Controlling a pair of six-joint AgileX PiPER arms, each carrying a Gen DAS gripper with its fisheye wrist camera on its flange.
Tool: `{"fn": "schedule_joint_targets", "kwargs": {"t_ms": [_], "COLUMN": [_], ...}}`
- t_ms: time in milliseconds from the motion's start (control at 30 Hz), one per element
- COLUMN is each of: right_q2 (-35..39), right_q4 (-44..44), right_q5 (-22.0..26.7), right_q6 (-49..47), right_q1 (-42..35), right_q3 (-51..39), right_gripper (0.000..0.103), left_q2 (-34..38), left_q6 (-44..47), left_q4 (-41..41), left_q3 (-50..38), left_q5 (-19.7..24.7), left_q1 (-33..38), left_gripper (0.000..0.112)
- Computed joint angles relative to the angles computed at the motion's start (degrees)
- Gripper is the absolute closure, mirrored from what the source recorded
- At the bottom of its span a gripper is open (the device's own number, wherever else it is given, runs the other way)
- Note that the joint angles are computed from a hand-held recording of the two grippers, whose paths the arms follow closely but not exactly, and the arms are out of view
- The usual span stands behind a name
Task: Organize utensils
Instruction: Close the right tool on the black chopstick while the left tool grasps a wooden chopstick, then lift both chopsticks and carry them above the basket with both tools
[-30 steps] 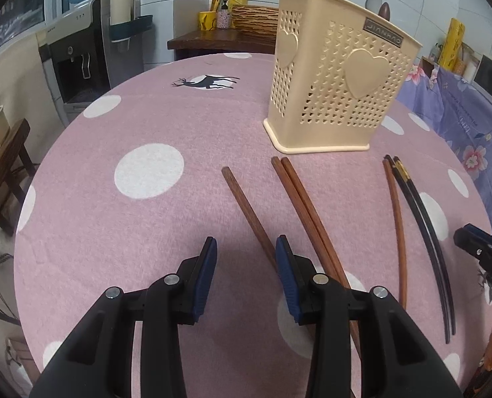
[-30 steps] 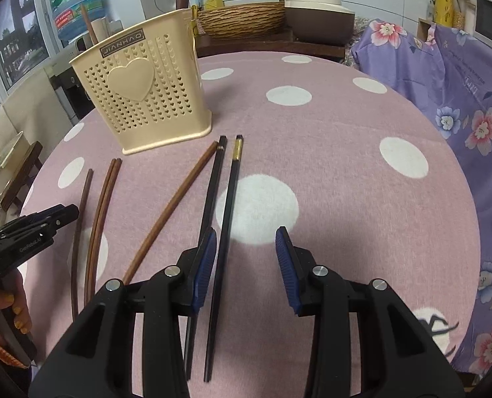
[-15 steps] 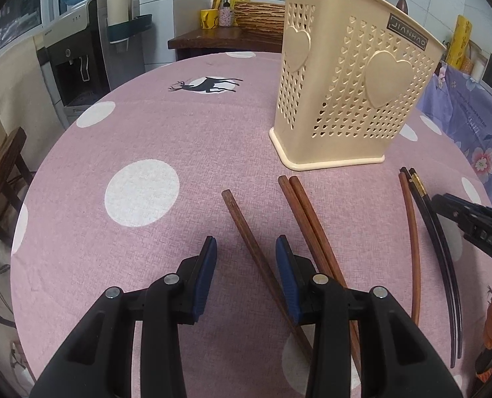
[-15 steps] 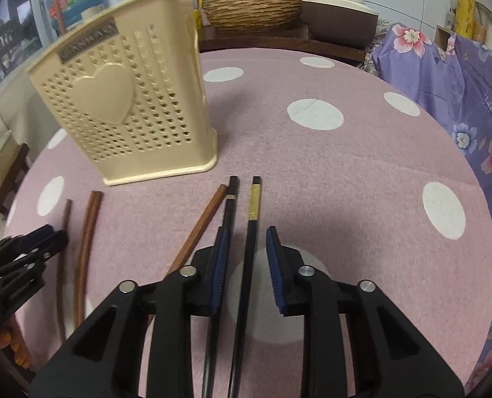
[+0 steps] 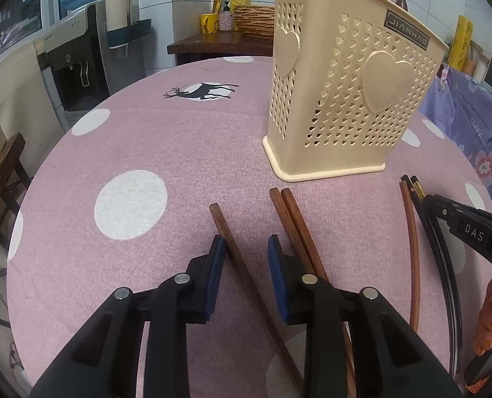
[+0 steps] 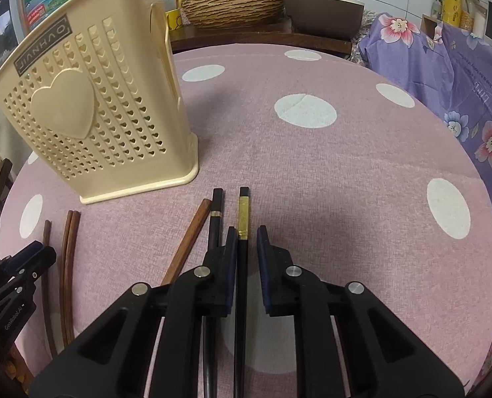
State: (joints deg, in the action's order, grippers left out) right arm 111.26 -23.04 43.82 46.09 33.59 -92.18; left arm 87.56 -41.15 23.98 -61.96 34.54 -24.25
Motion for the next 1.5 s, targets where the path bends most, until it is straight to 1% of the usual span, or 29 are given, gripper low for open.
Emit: {"fn": "schedule_joint_targets", "kwargs": {"t_ms": [133,200,233,333,433,533,667,800,867,967,1100,1267,1400,1500], "right_q2": [1.08,0.90,0.67,0.44,0.60,0.35,-0.44,-2.31,-4.15,-7.91,-14.15,-21.78,-28.06,-32.22], "right_q4": [-2.01,-2.87,-2.92,-2.67,-3.80,-2.96,-0.99,-0.32,-1.96,-4.74,-7.25,-10.09,-12.16,-12.08], "right_q5": [1.44,1.29,1.19,1.12,1.37,0.94,-0.82,-3.08,-4.13,-5.94,-8.29,-9.47,-9.32,-9.38], "right_q6": [0.19,0.35,0.63,0.84,1.47,1.21,0.56,1.24,2.90,5.01,7.65,9.67,10.11,9.09], "right_q1": [0.85,1.15,1.30,1.17,1.64,1.47,0.50,-0.10,0.25,0.82,1.22,2.00,3.17,3.68], "right_q3": [-1.55,-1.13,-0.79,-0.54,-0.56,-0.26,0.89,2.93,4.55,7.40,11.64,15.84,18.90,20.42], "right_gripper": [0.090,0.093,0.094,0.095,0.095,0.095,0.095,0.095,0.095,0.095,0.095,0.095,0.095,0.095], "left_q2": [0.60,0.58,0.61,0.75,0.89,0.79,0.59,-0.43,-1.59,-4.57,-9.82,-16.60,-21.31,-24.28], "left_q6": [-0.61,-0.93,-0.92,-0.39,-2.72,-2.56,-1.91,0.88,1.18,5.46,12.54,16.25,23.03,24.01], "left_q4": [1.31,1.57,1.44,0.50,3.04,2.98,2.22,-1.68,-2.22,-7.03,-14.05,-15.89,-21.69,-21.24], "left_q3": [-0.59,-0.53,-0.62,-0.90,-0.67,-0.53,-0.31,0.53,1.09,2.04,2.92,3.28,2.17,1.57], "left_q5": [0.52,0.55,0.57,0.39,0.59,0.51,-0.04,-2.20,-2.84,-3.80,-3.75,-2.34,-0.27,0.97], "left_q1": [-0.46,-0.43,-0.25,0.05,-1.14,-1.31,-0.90,0.59,0.89,2.33,3.95,4.10,6.18,6.23], "left_gripper": [0.090,0.098,0.099,0.100,0.100,0.100,0.101,0.103,0.103,0.104,0.105,0.105,0.105,0.105]}}
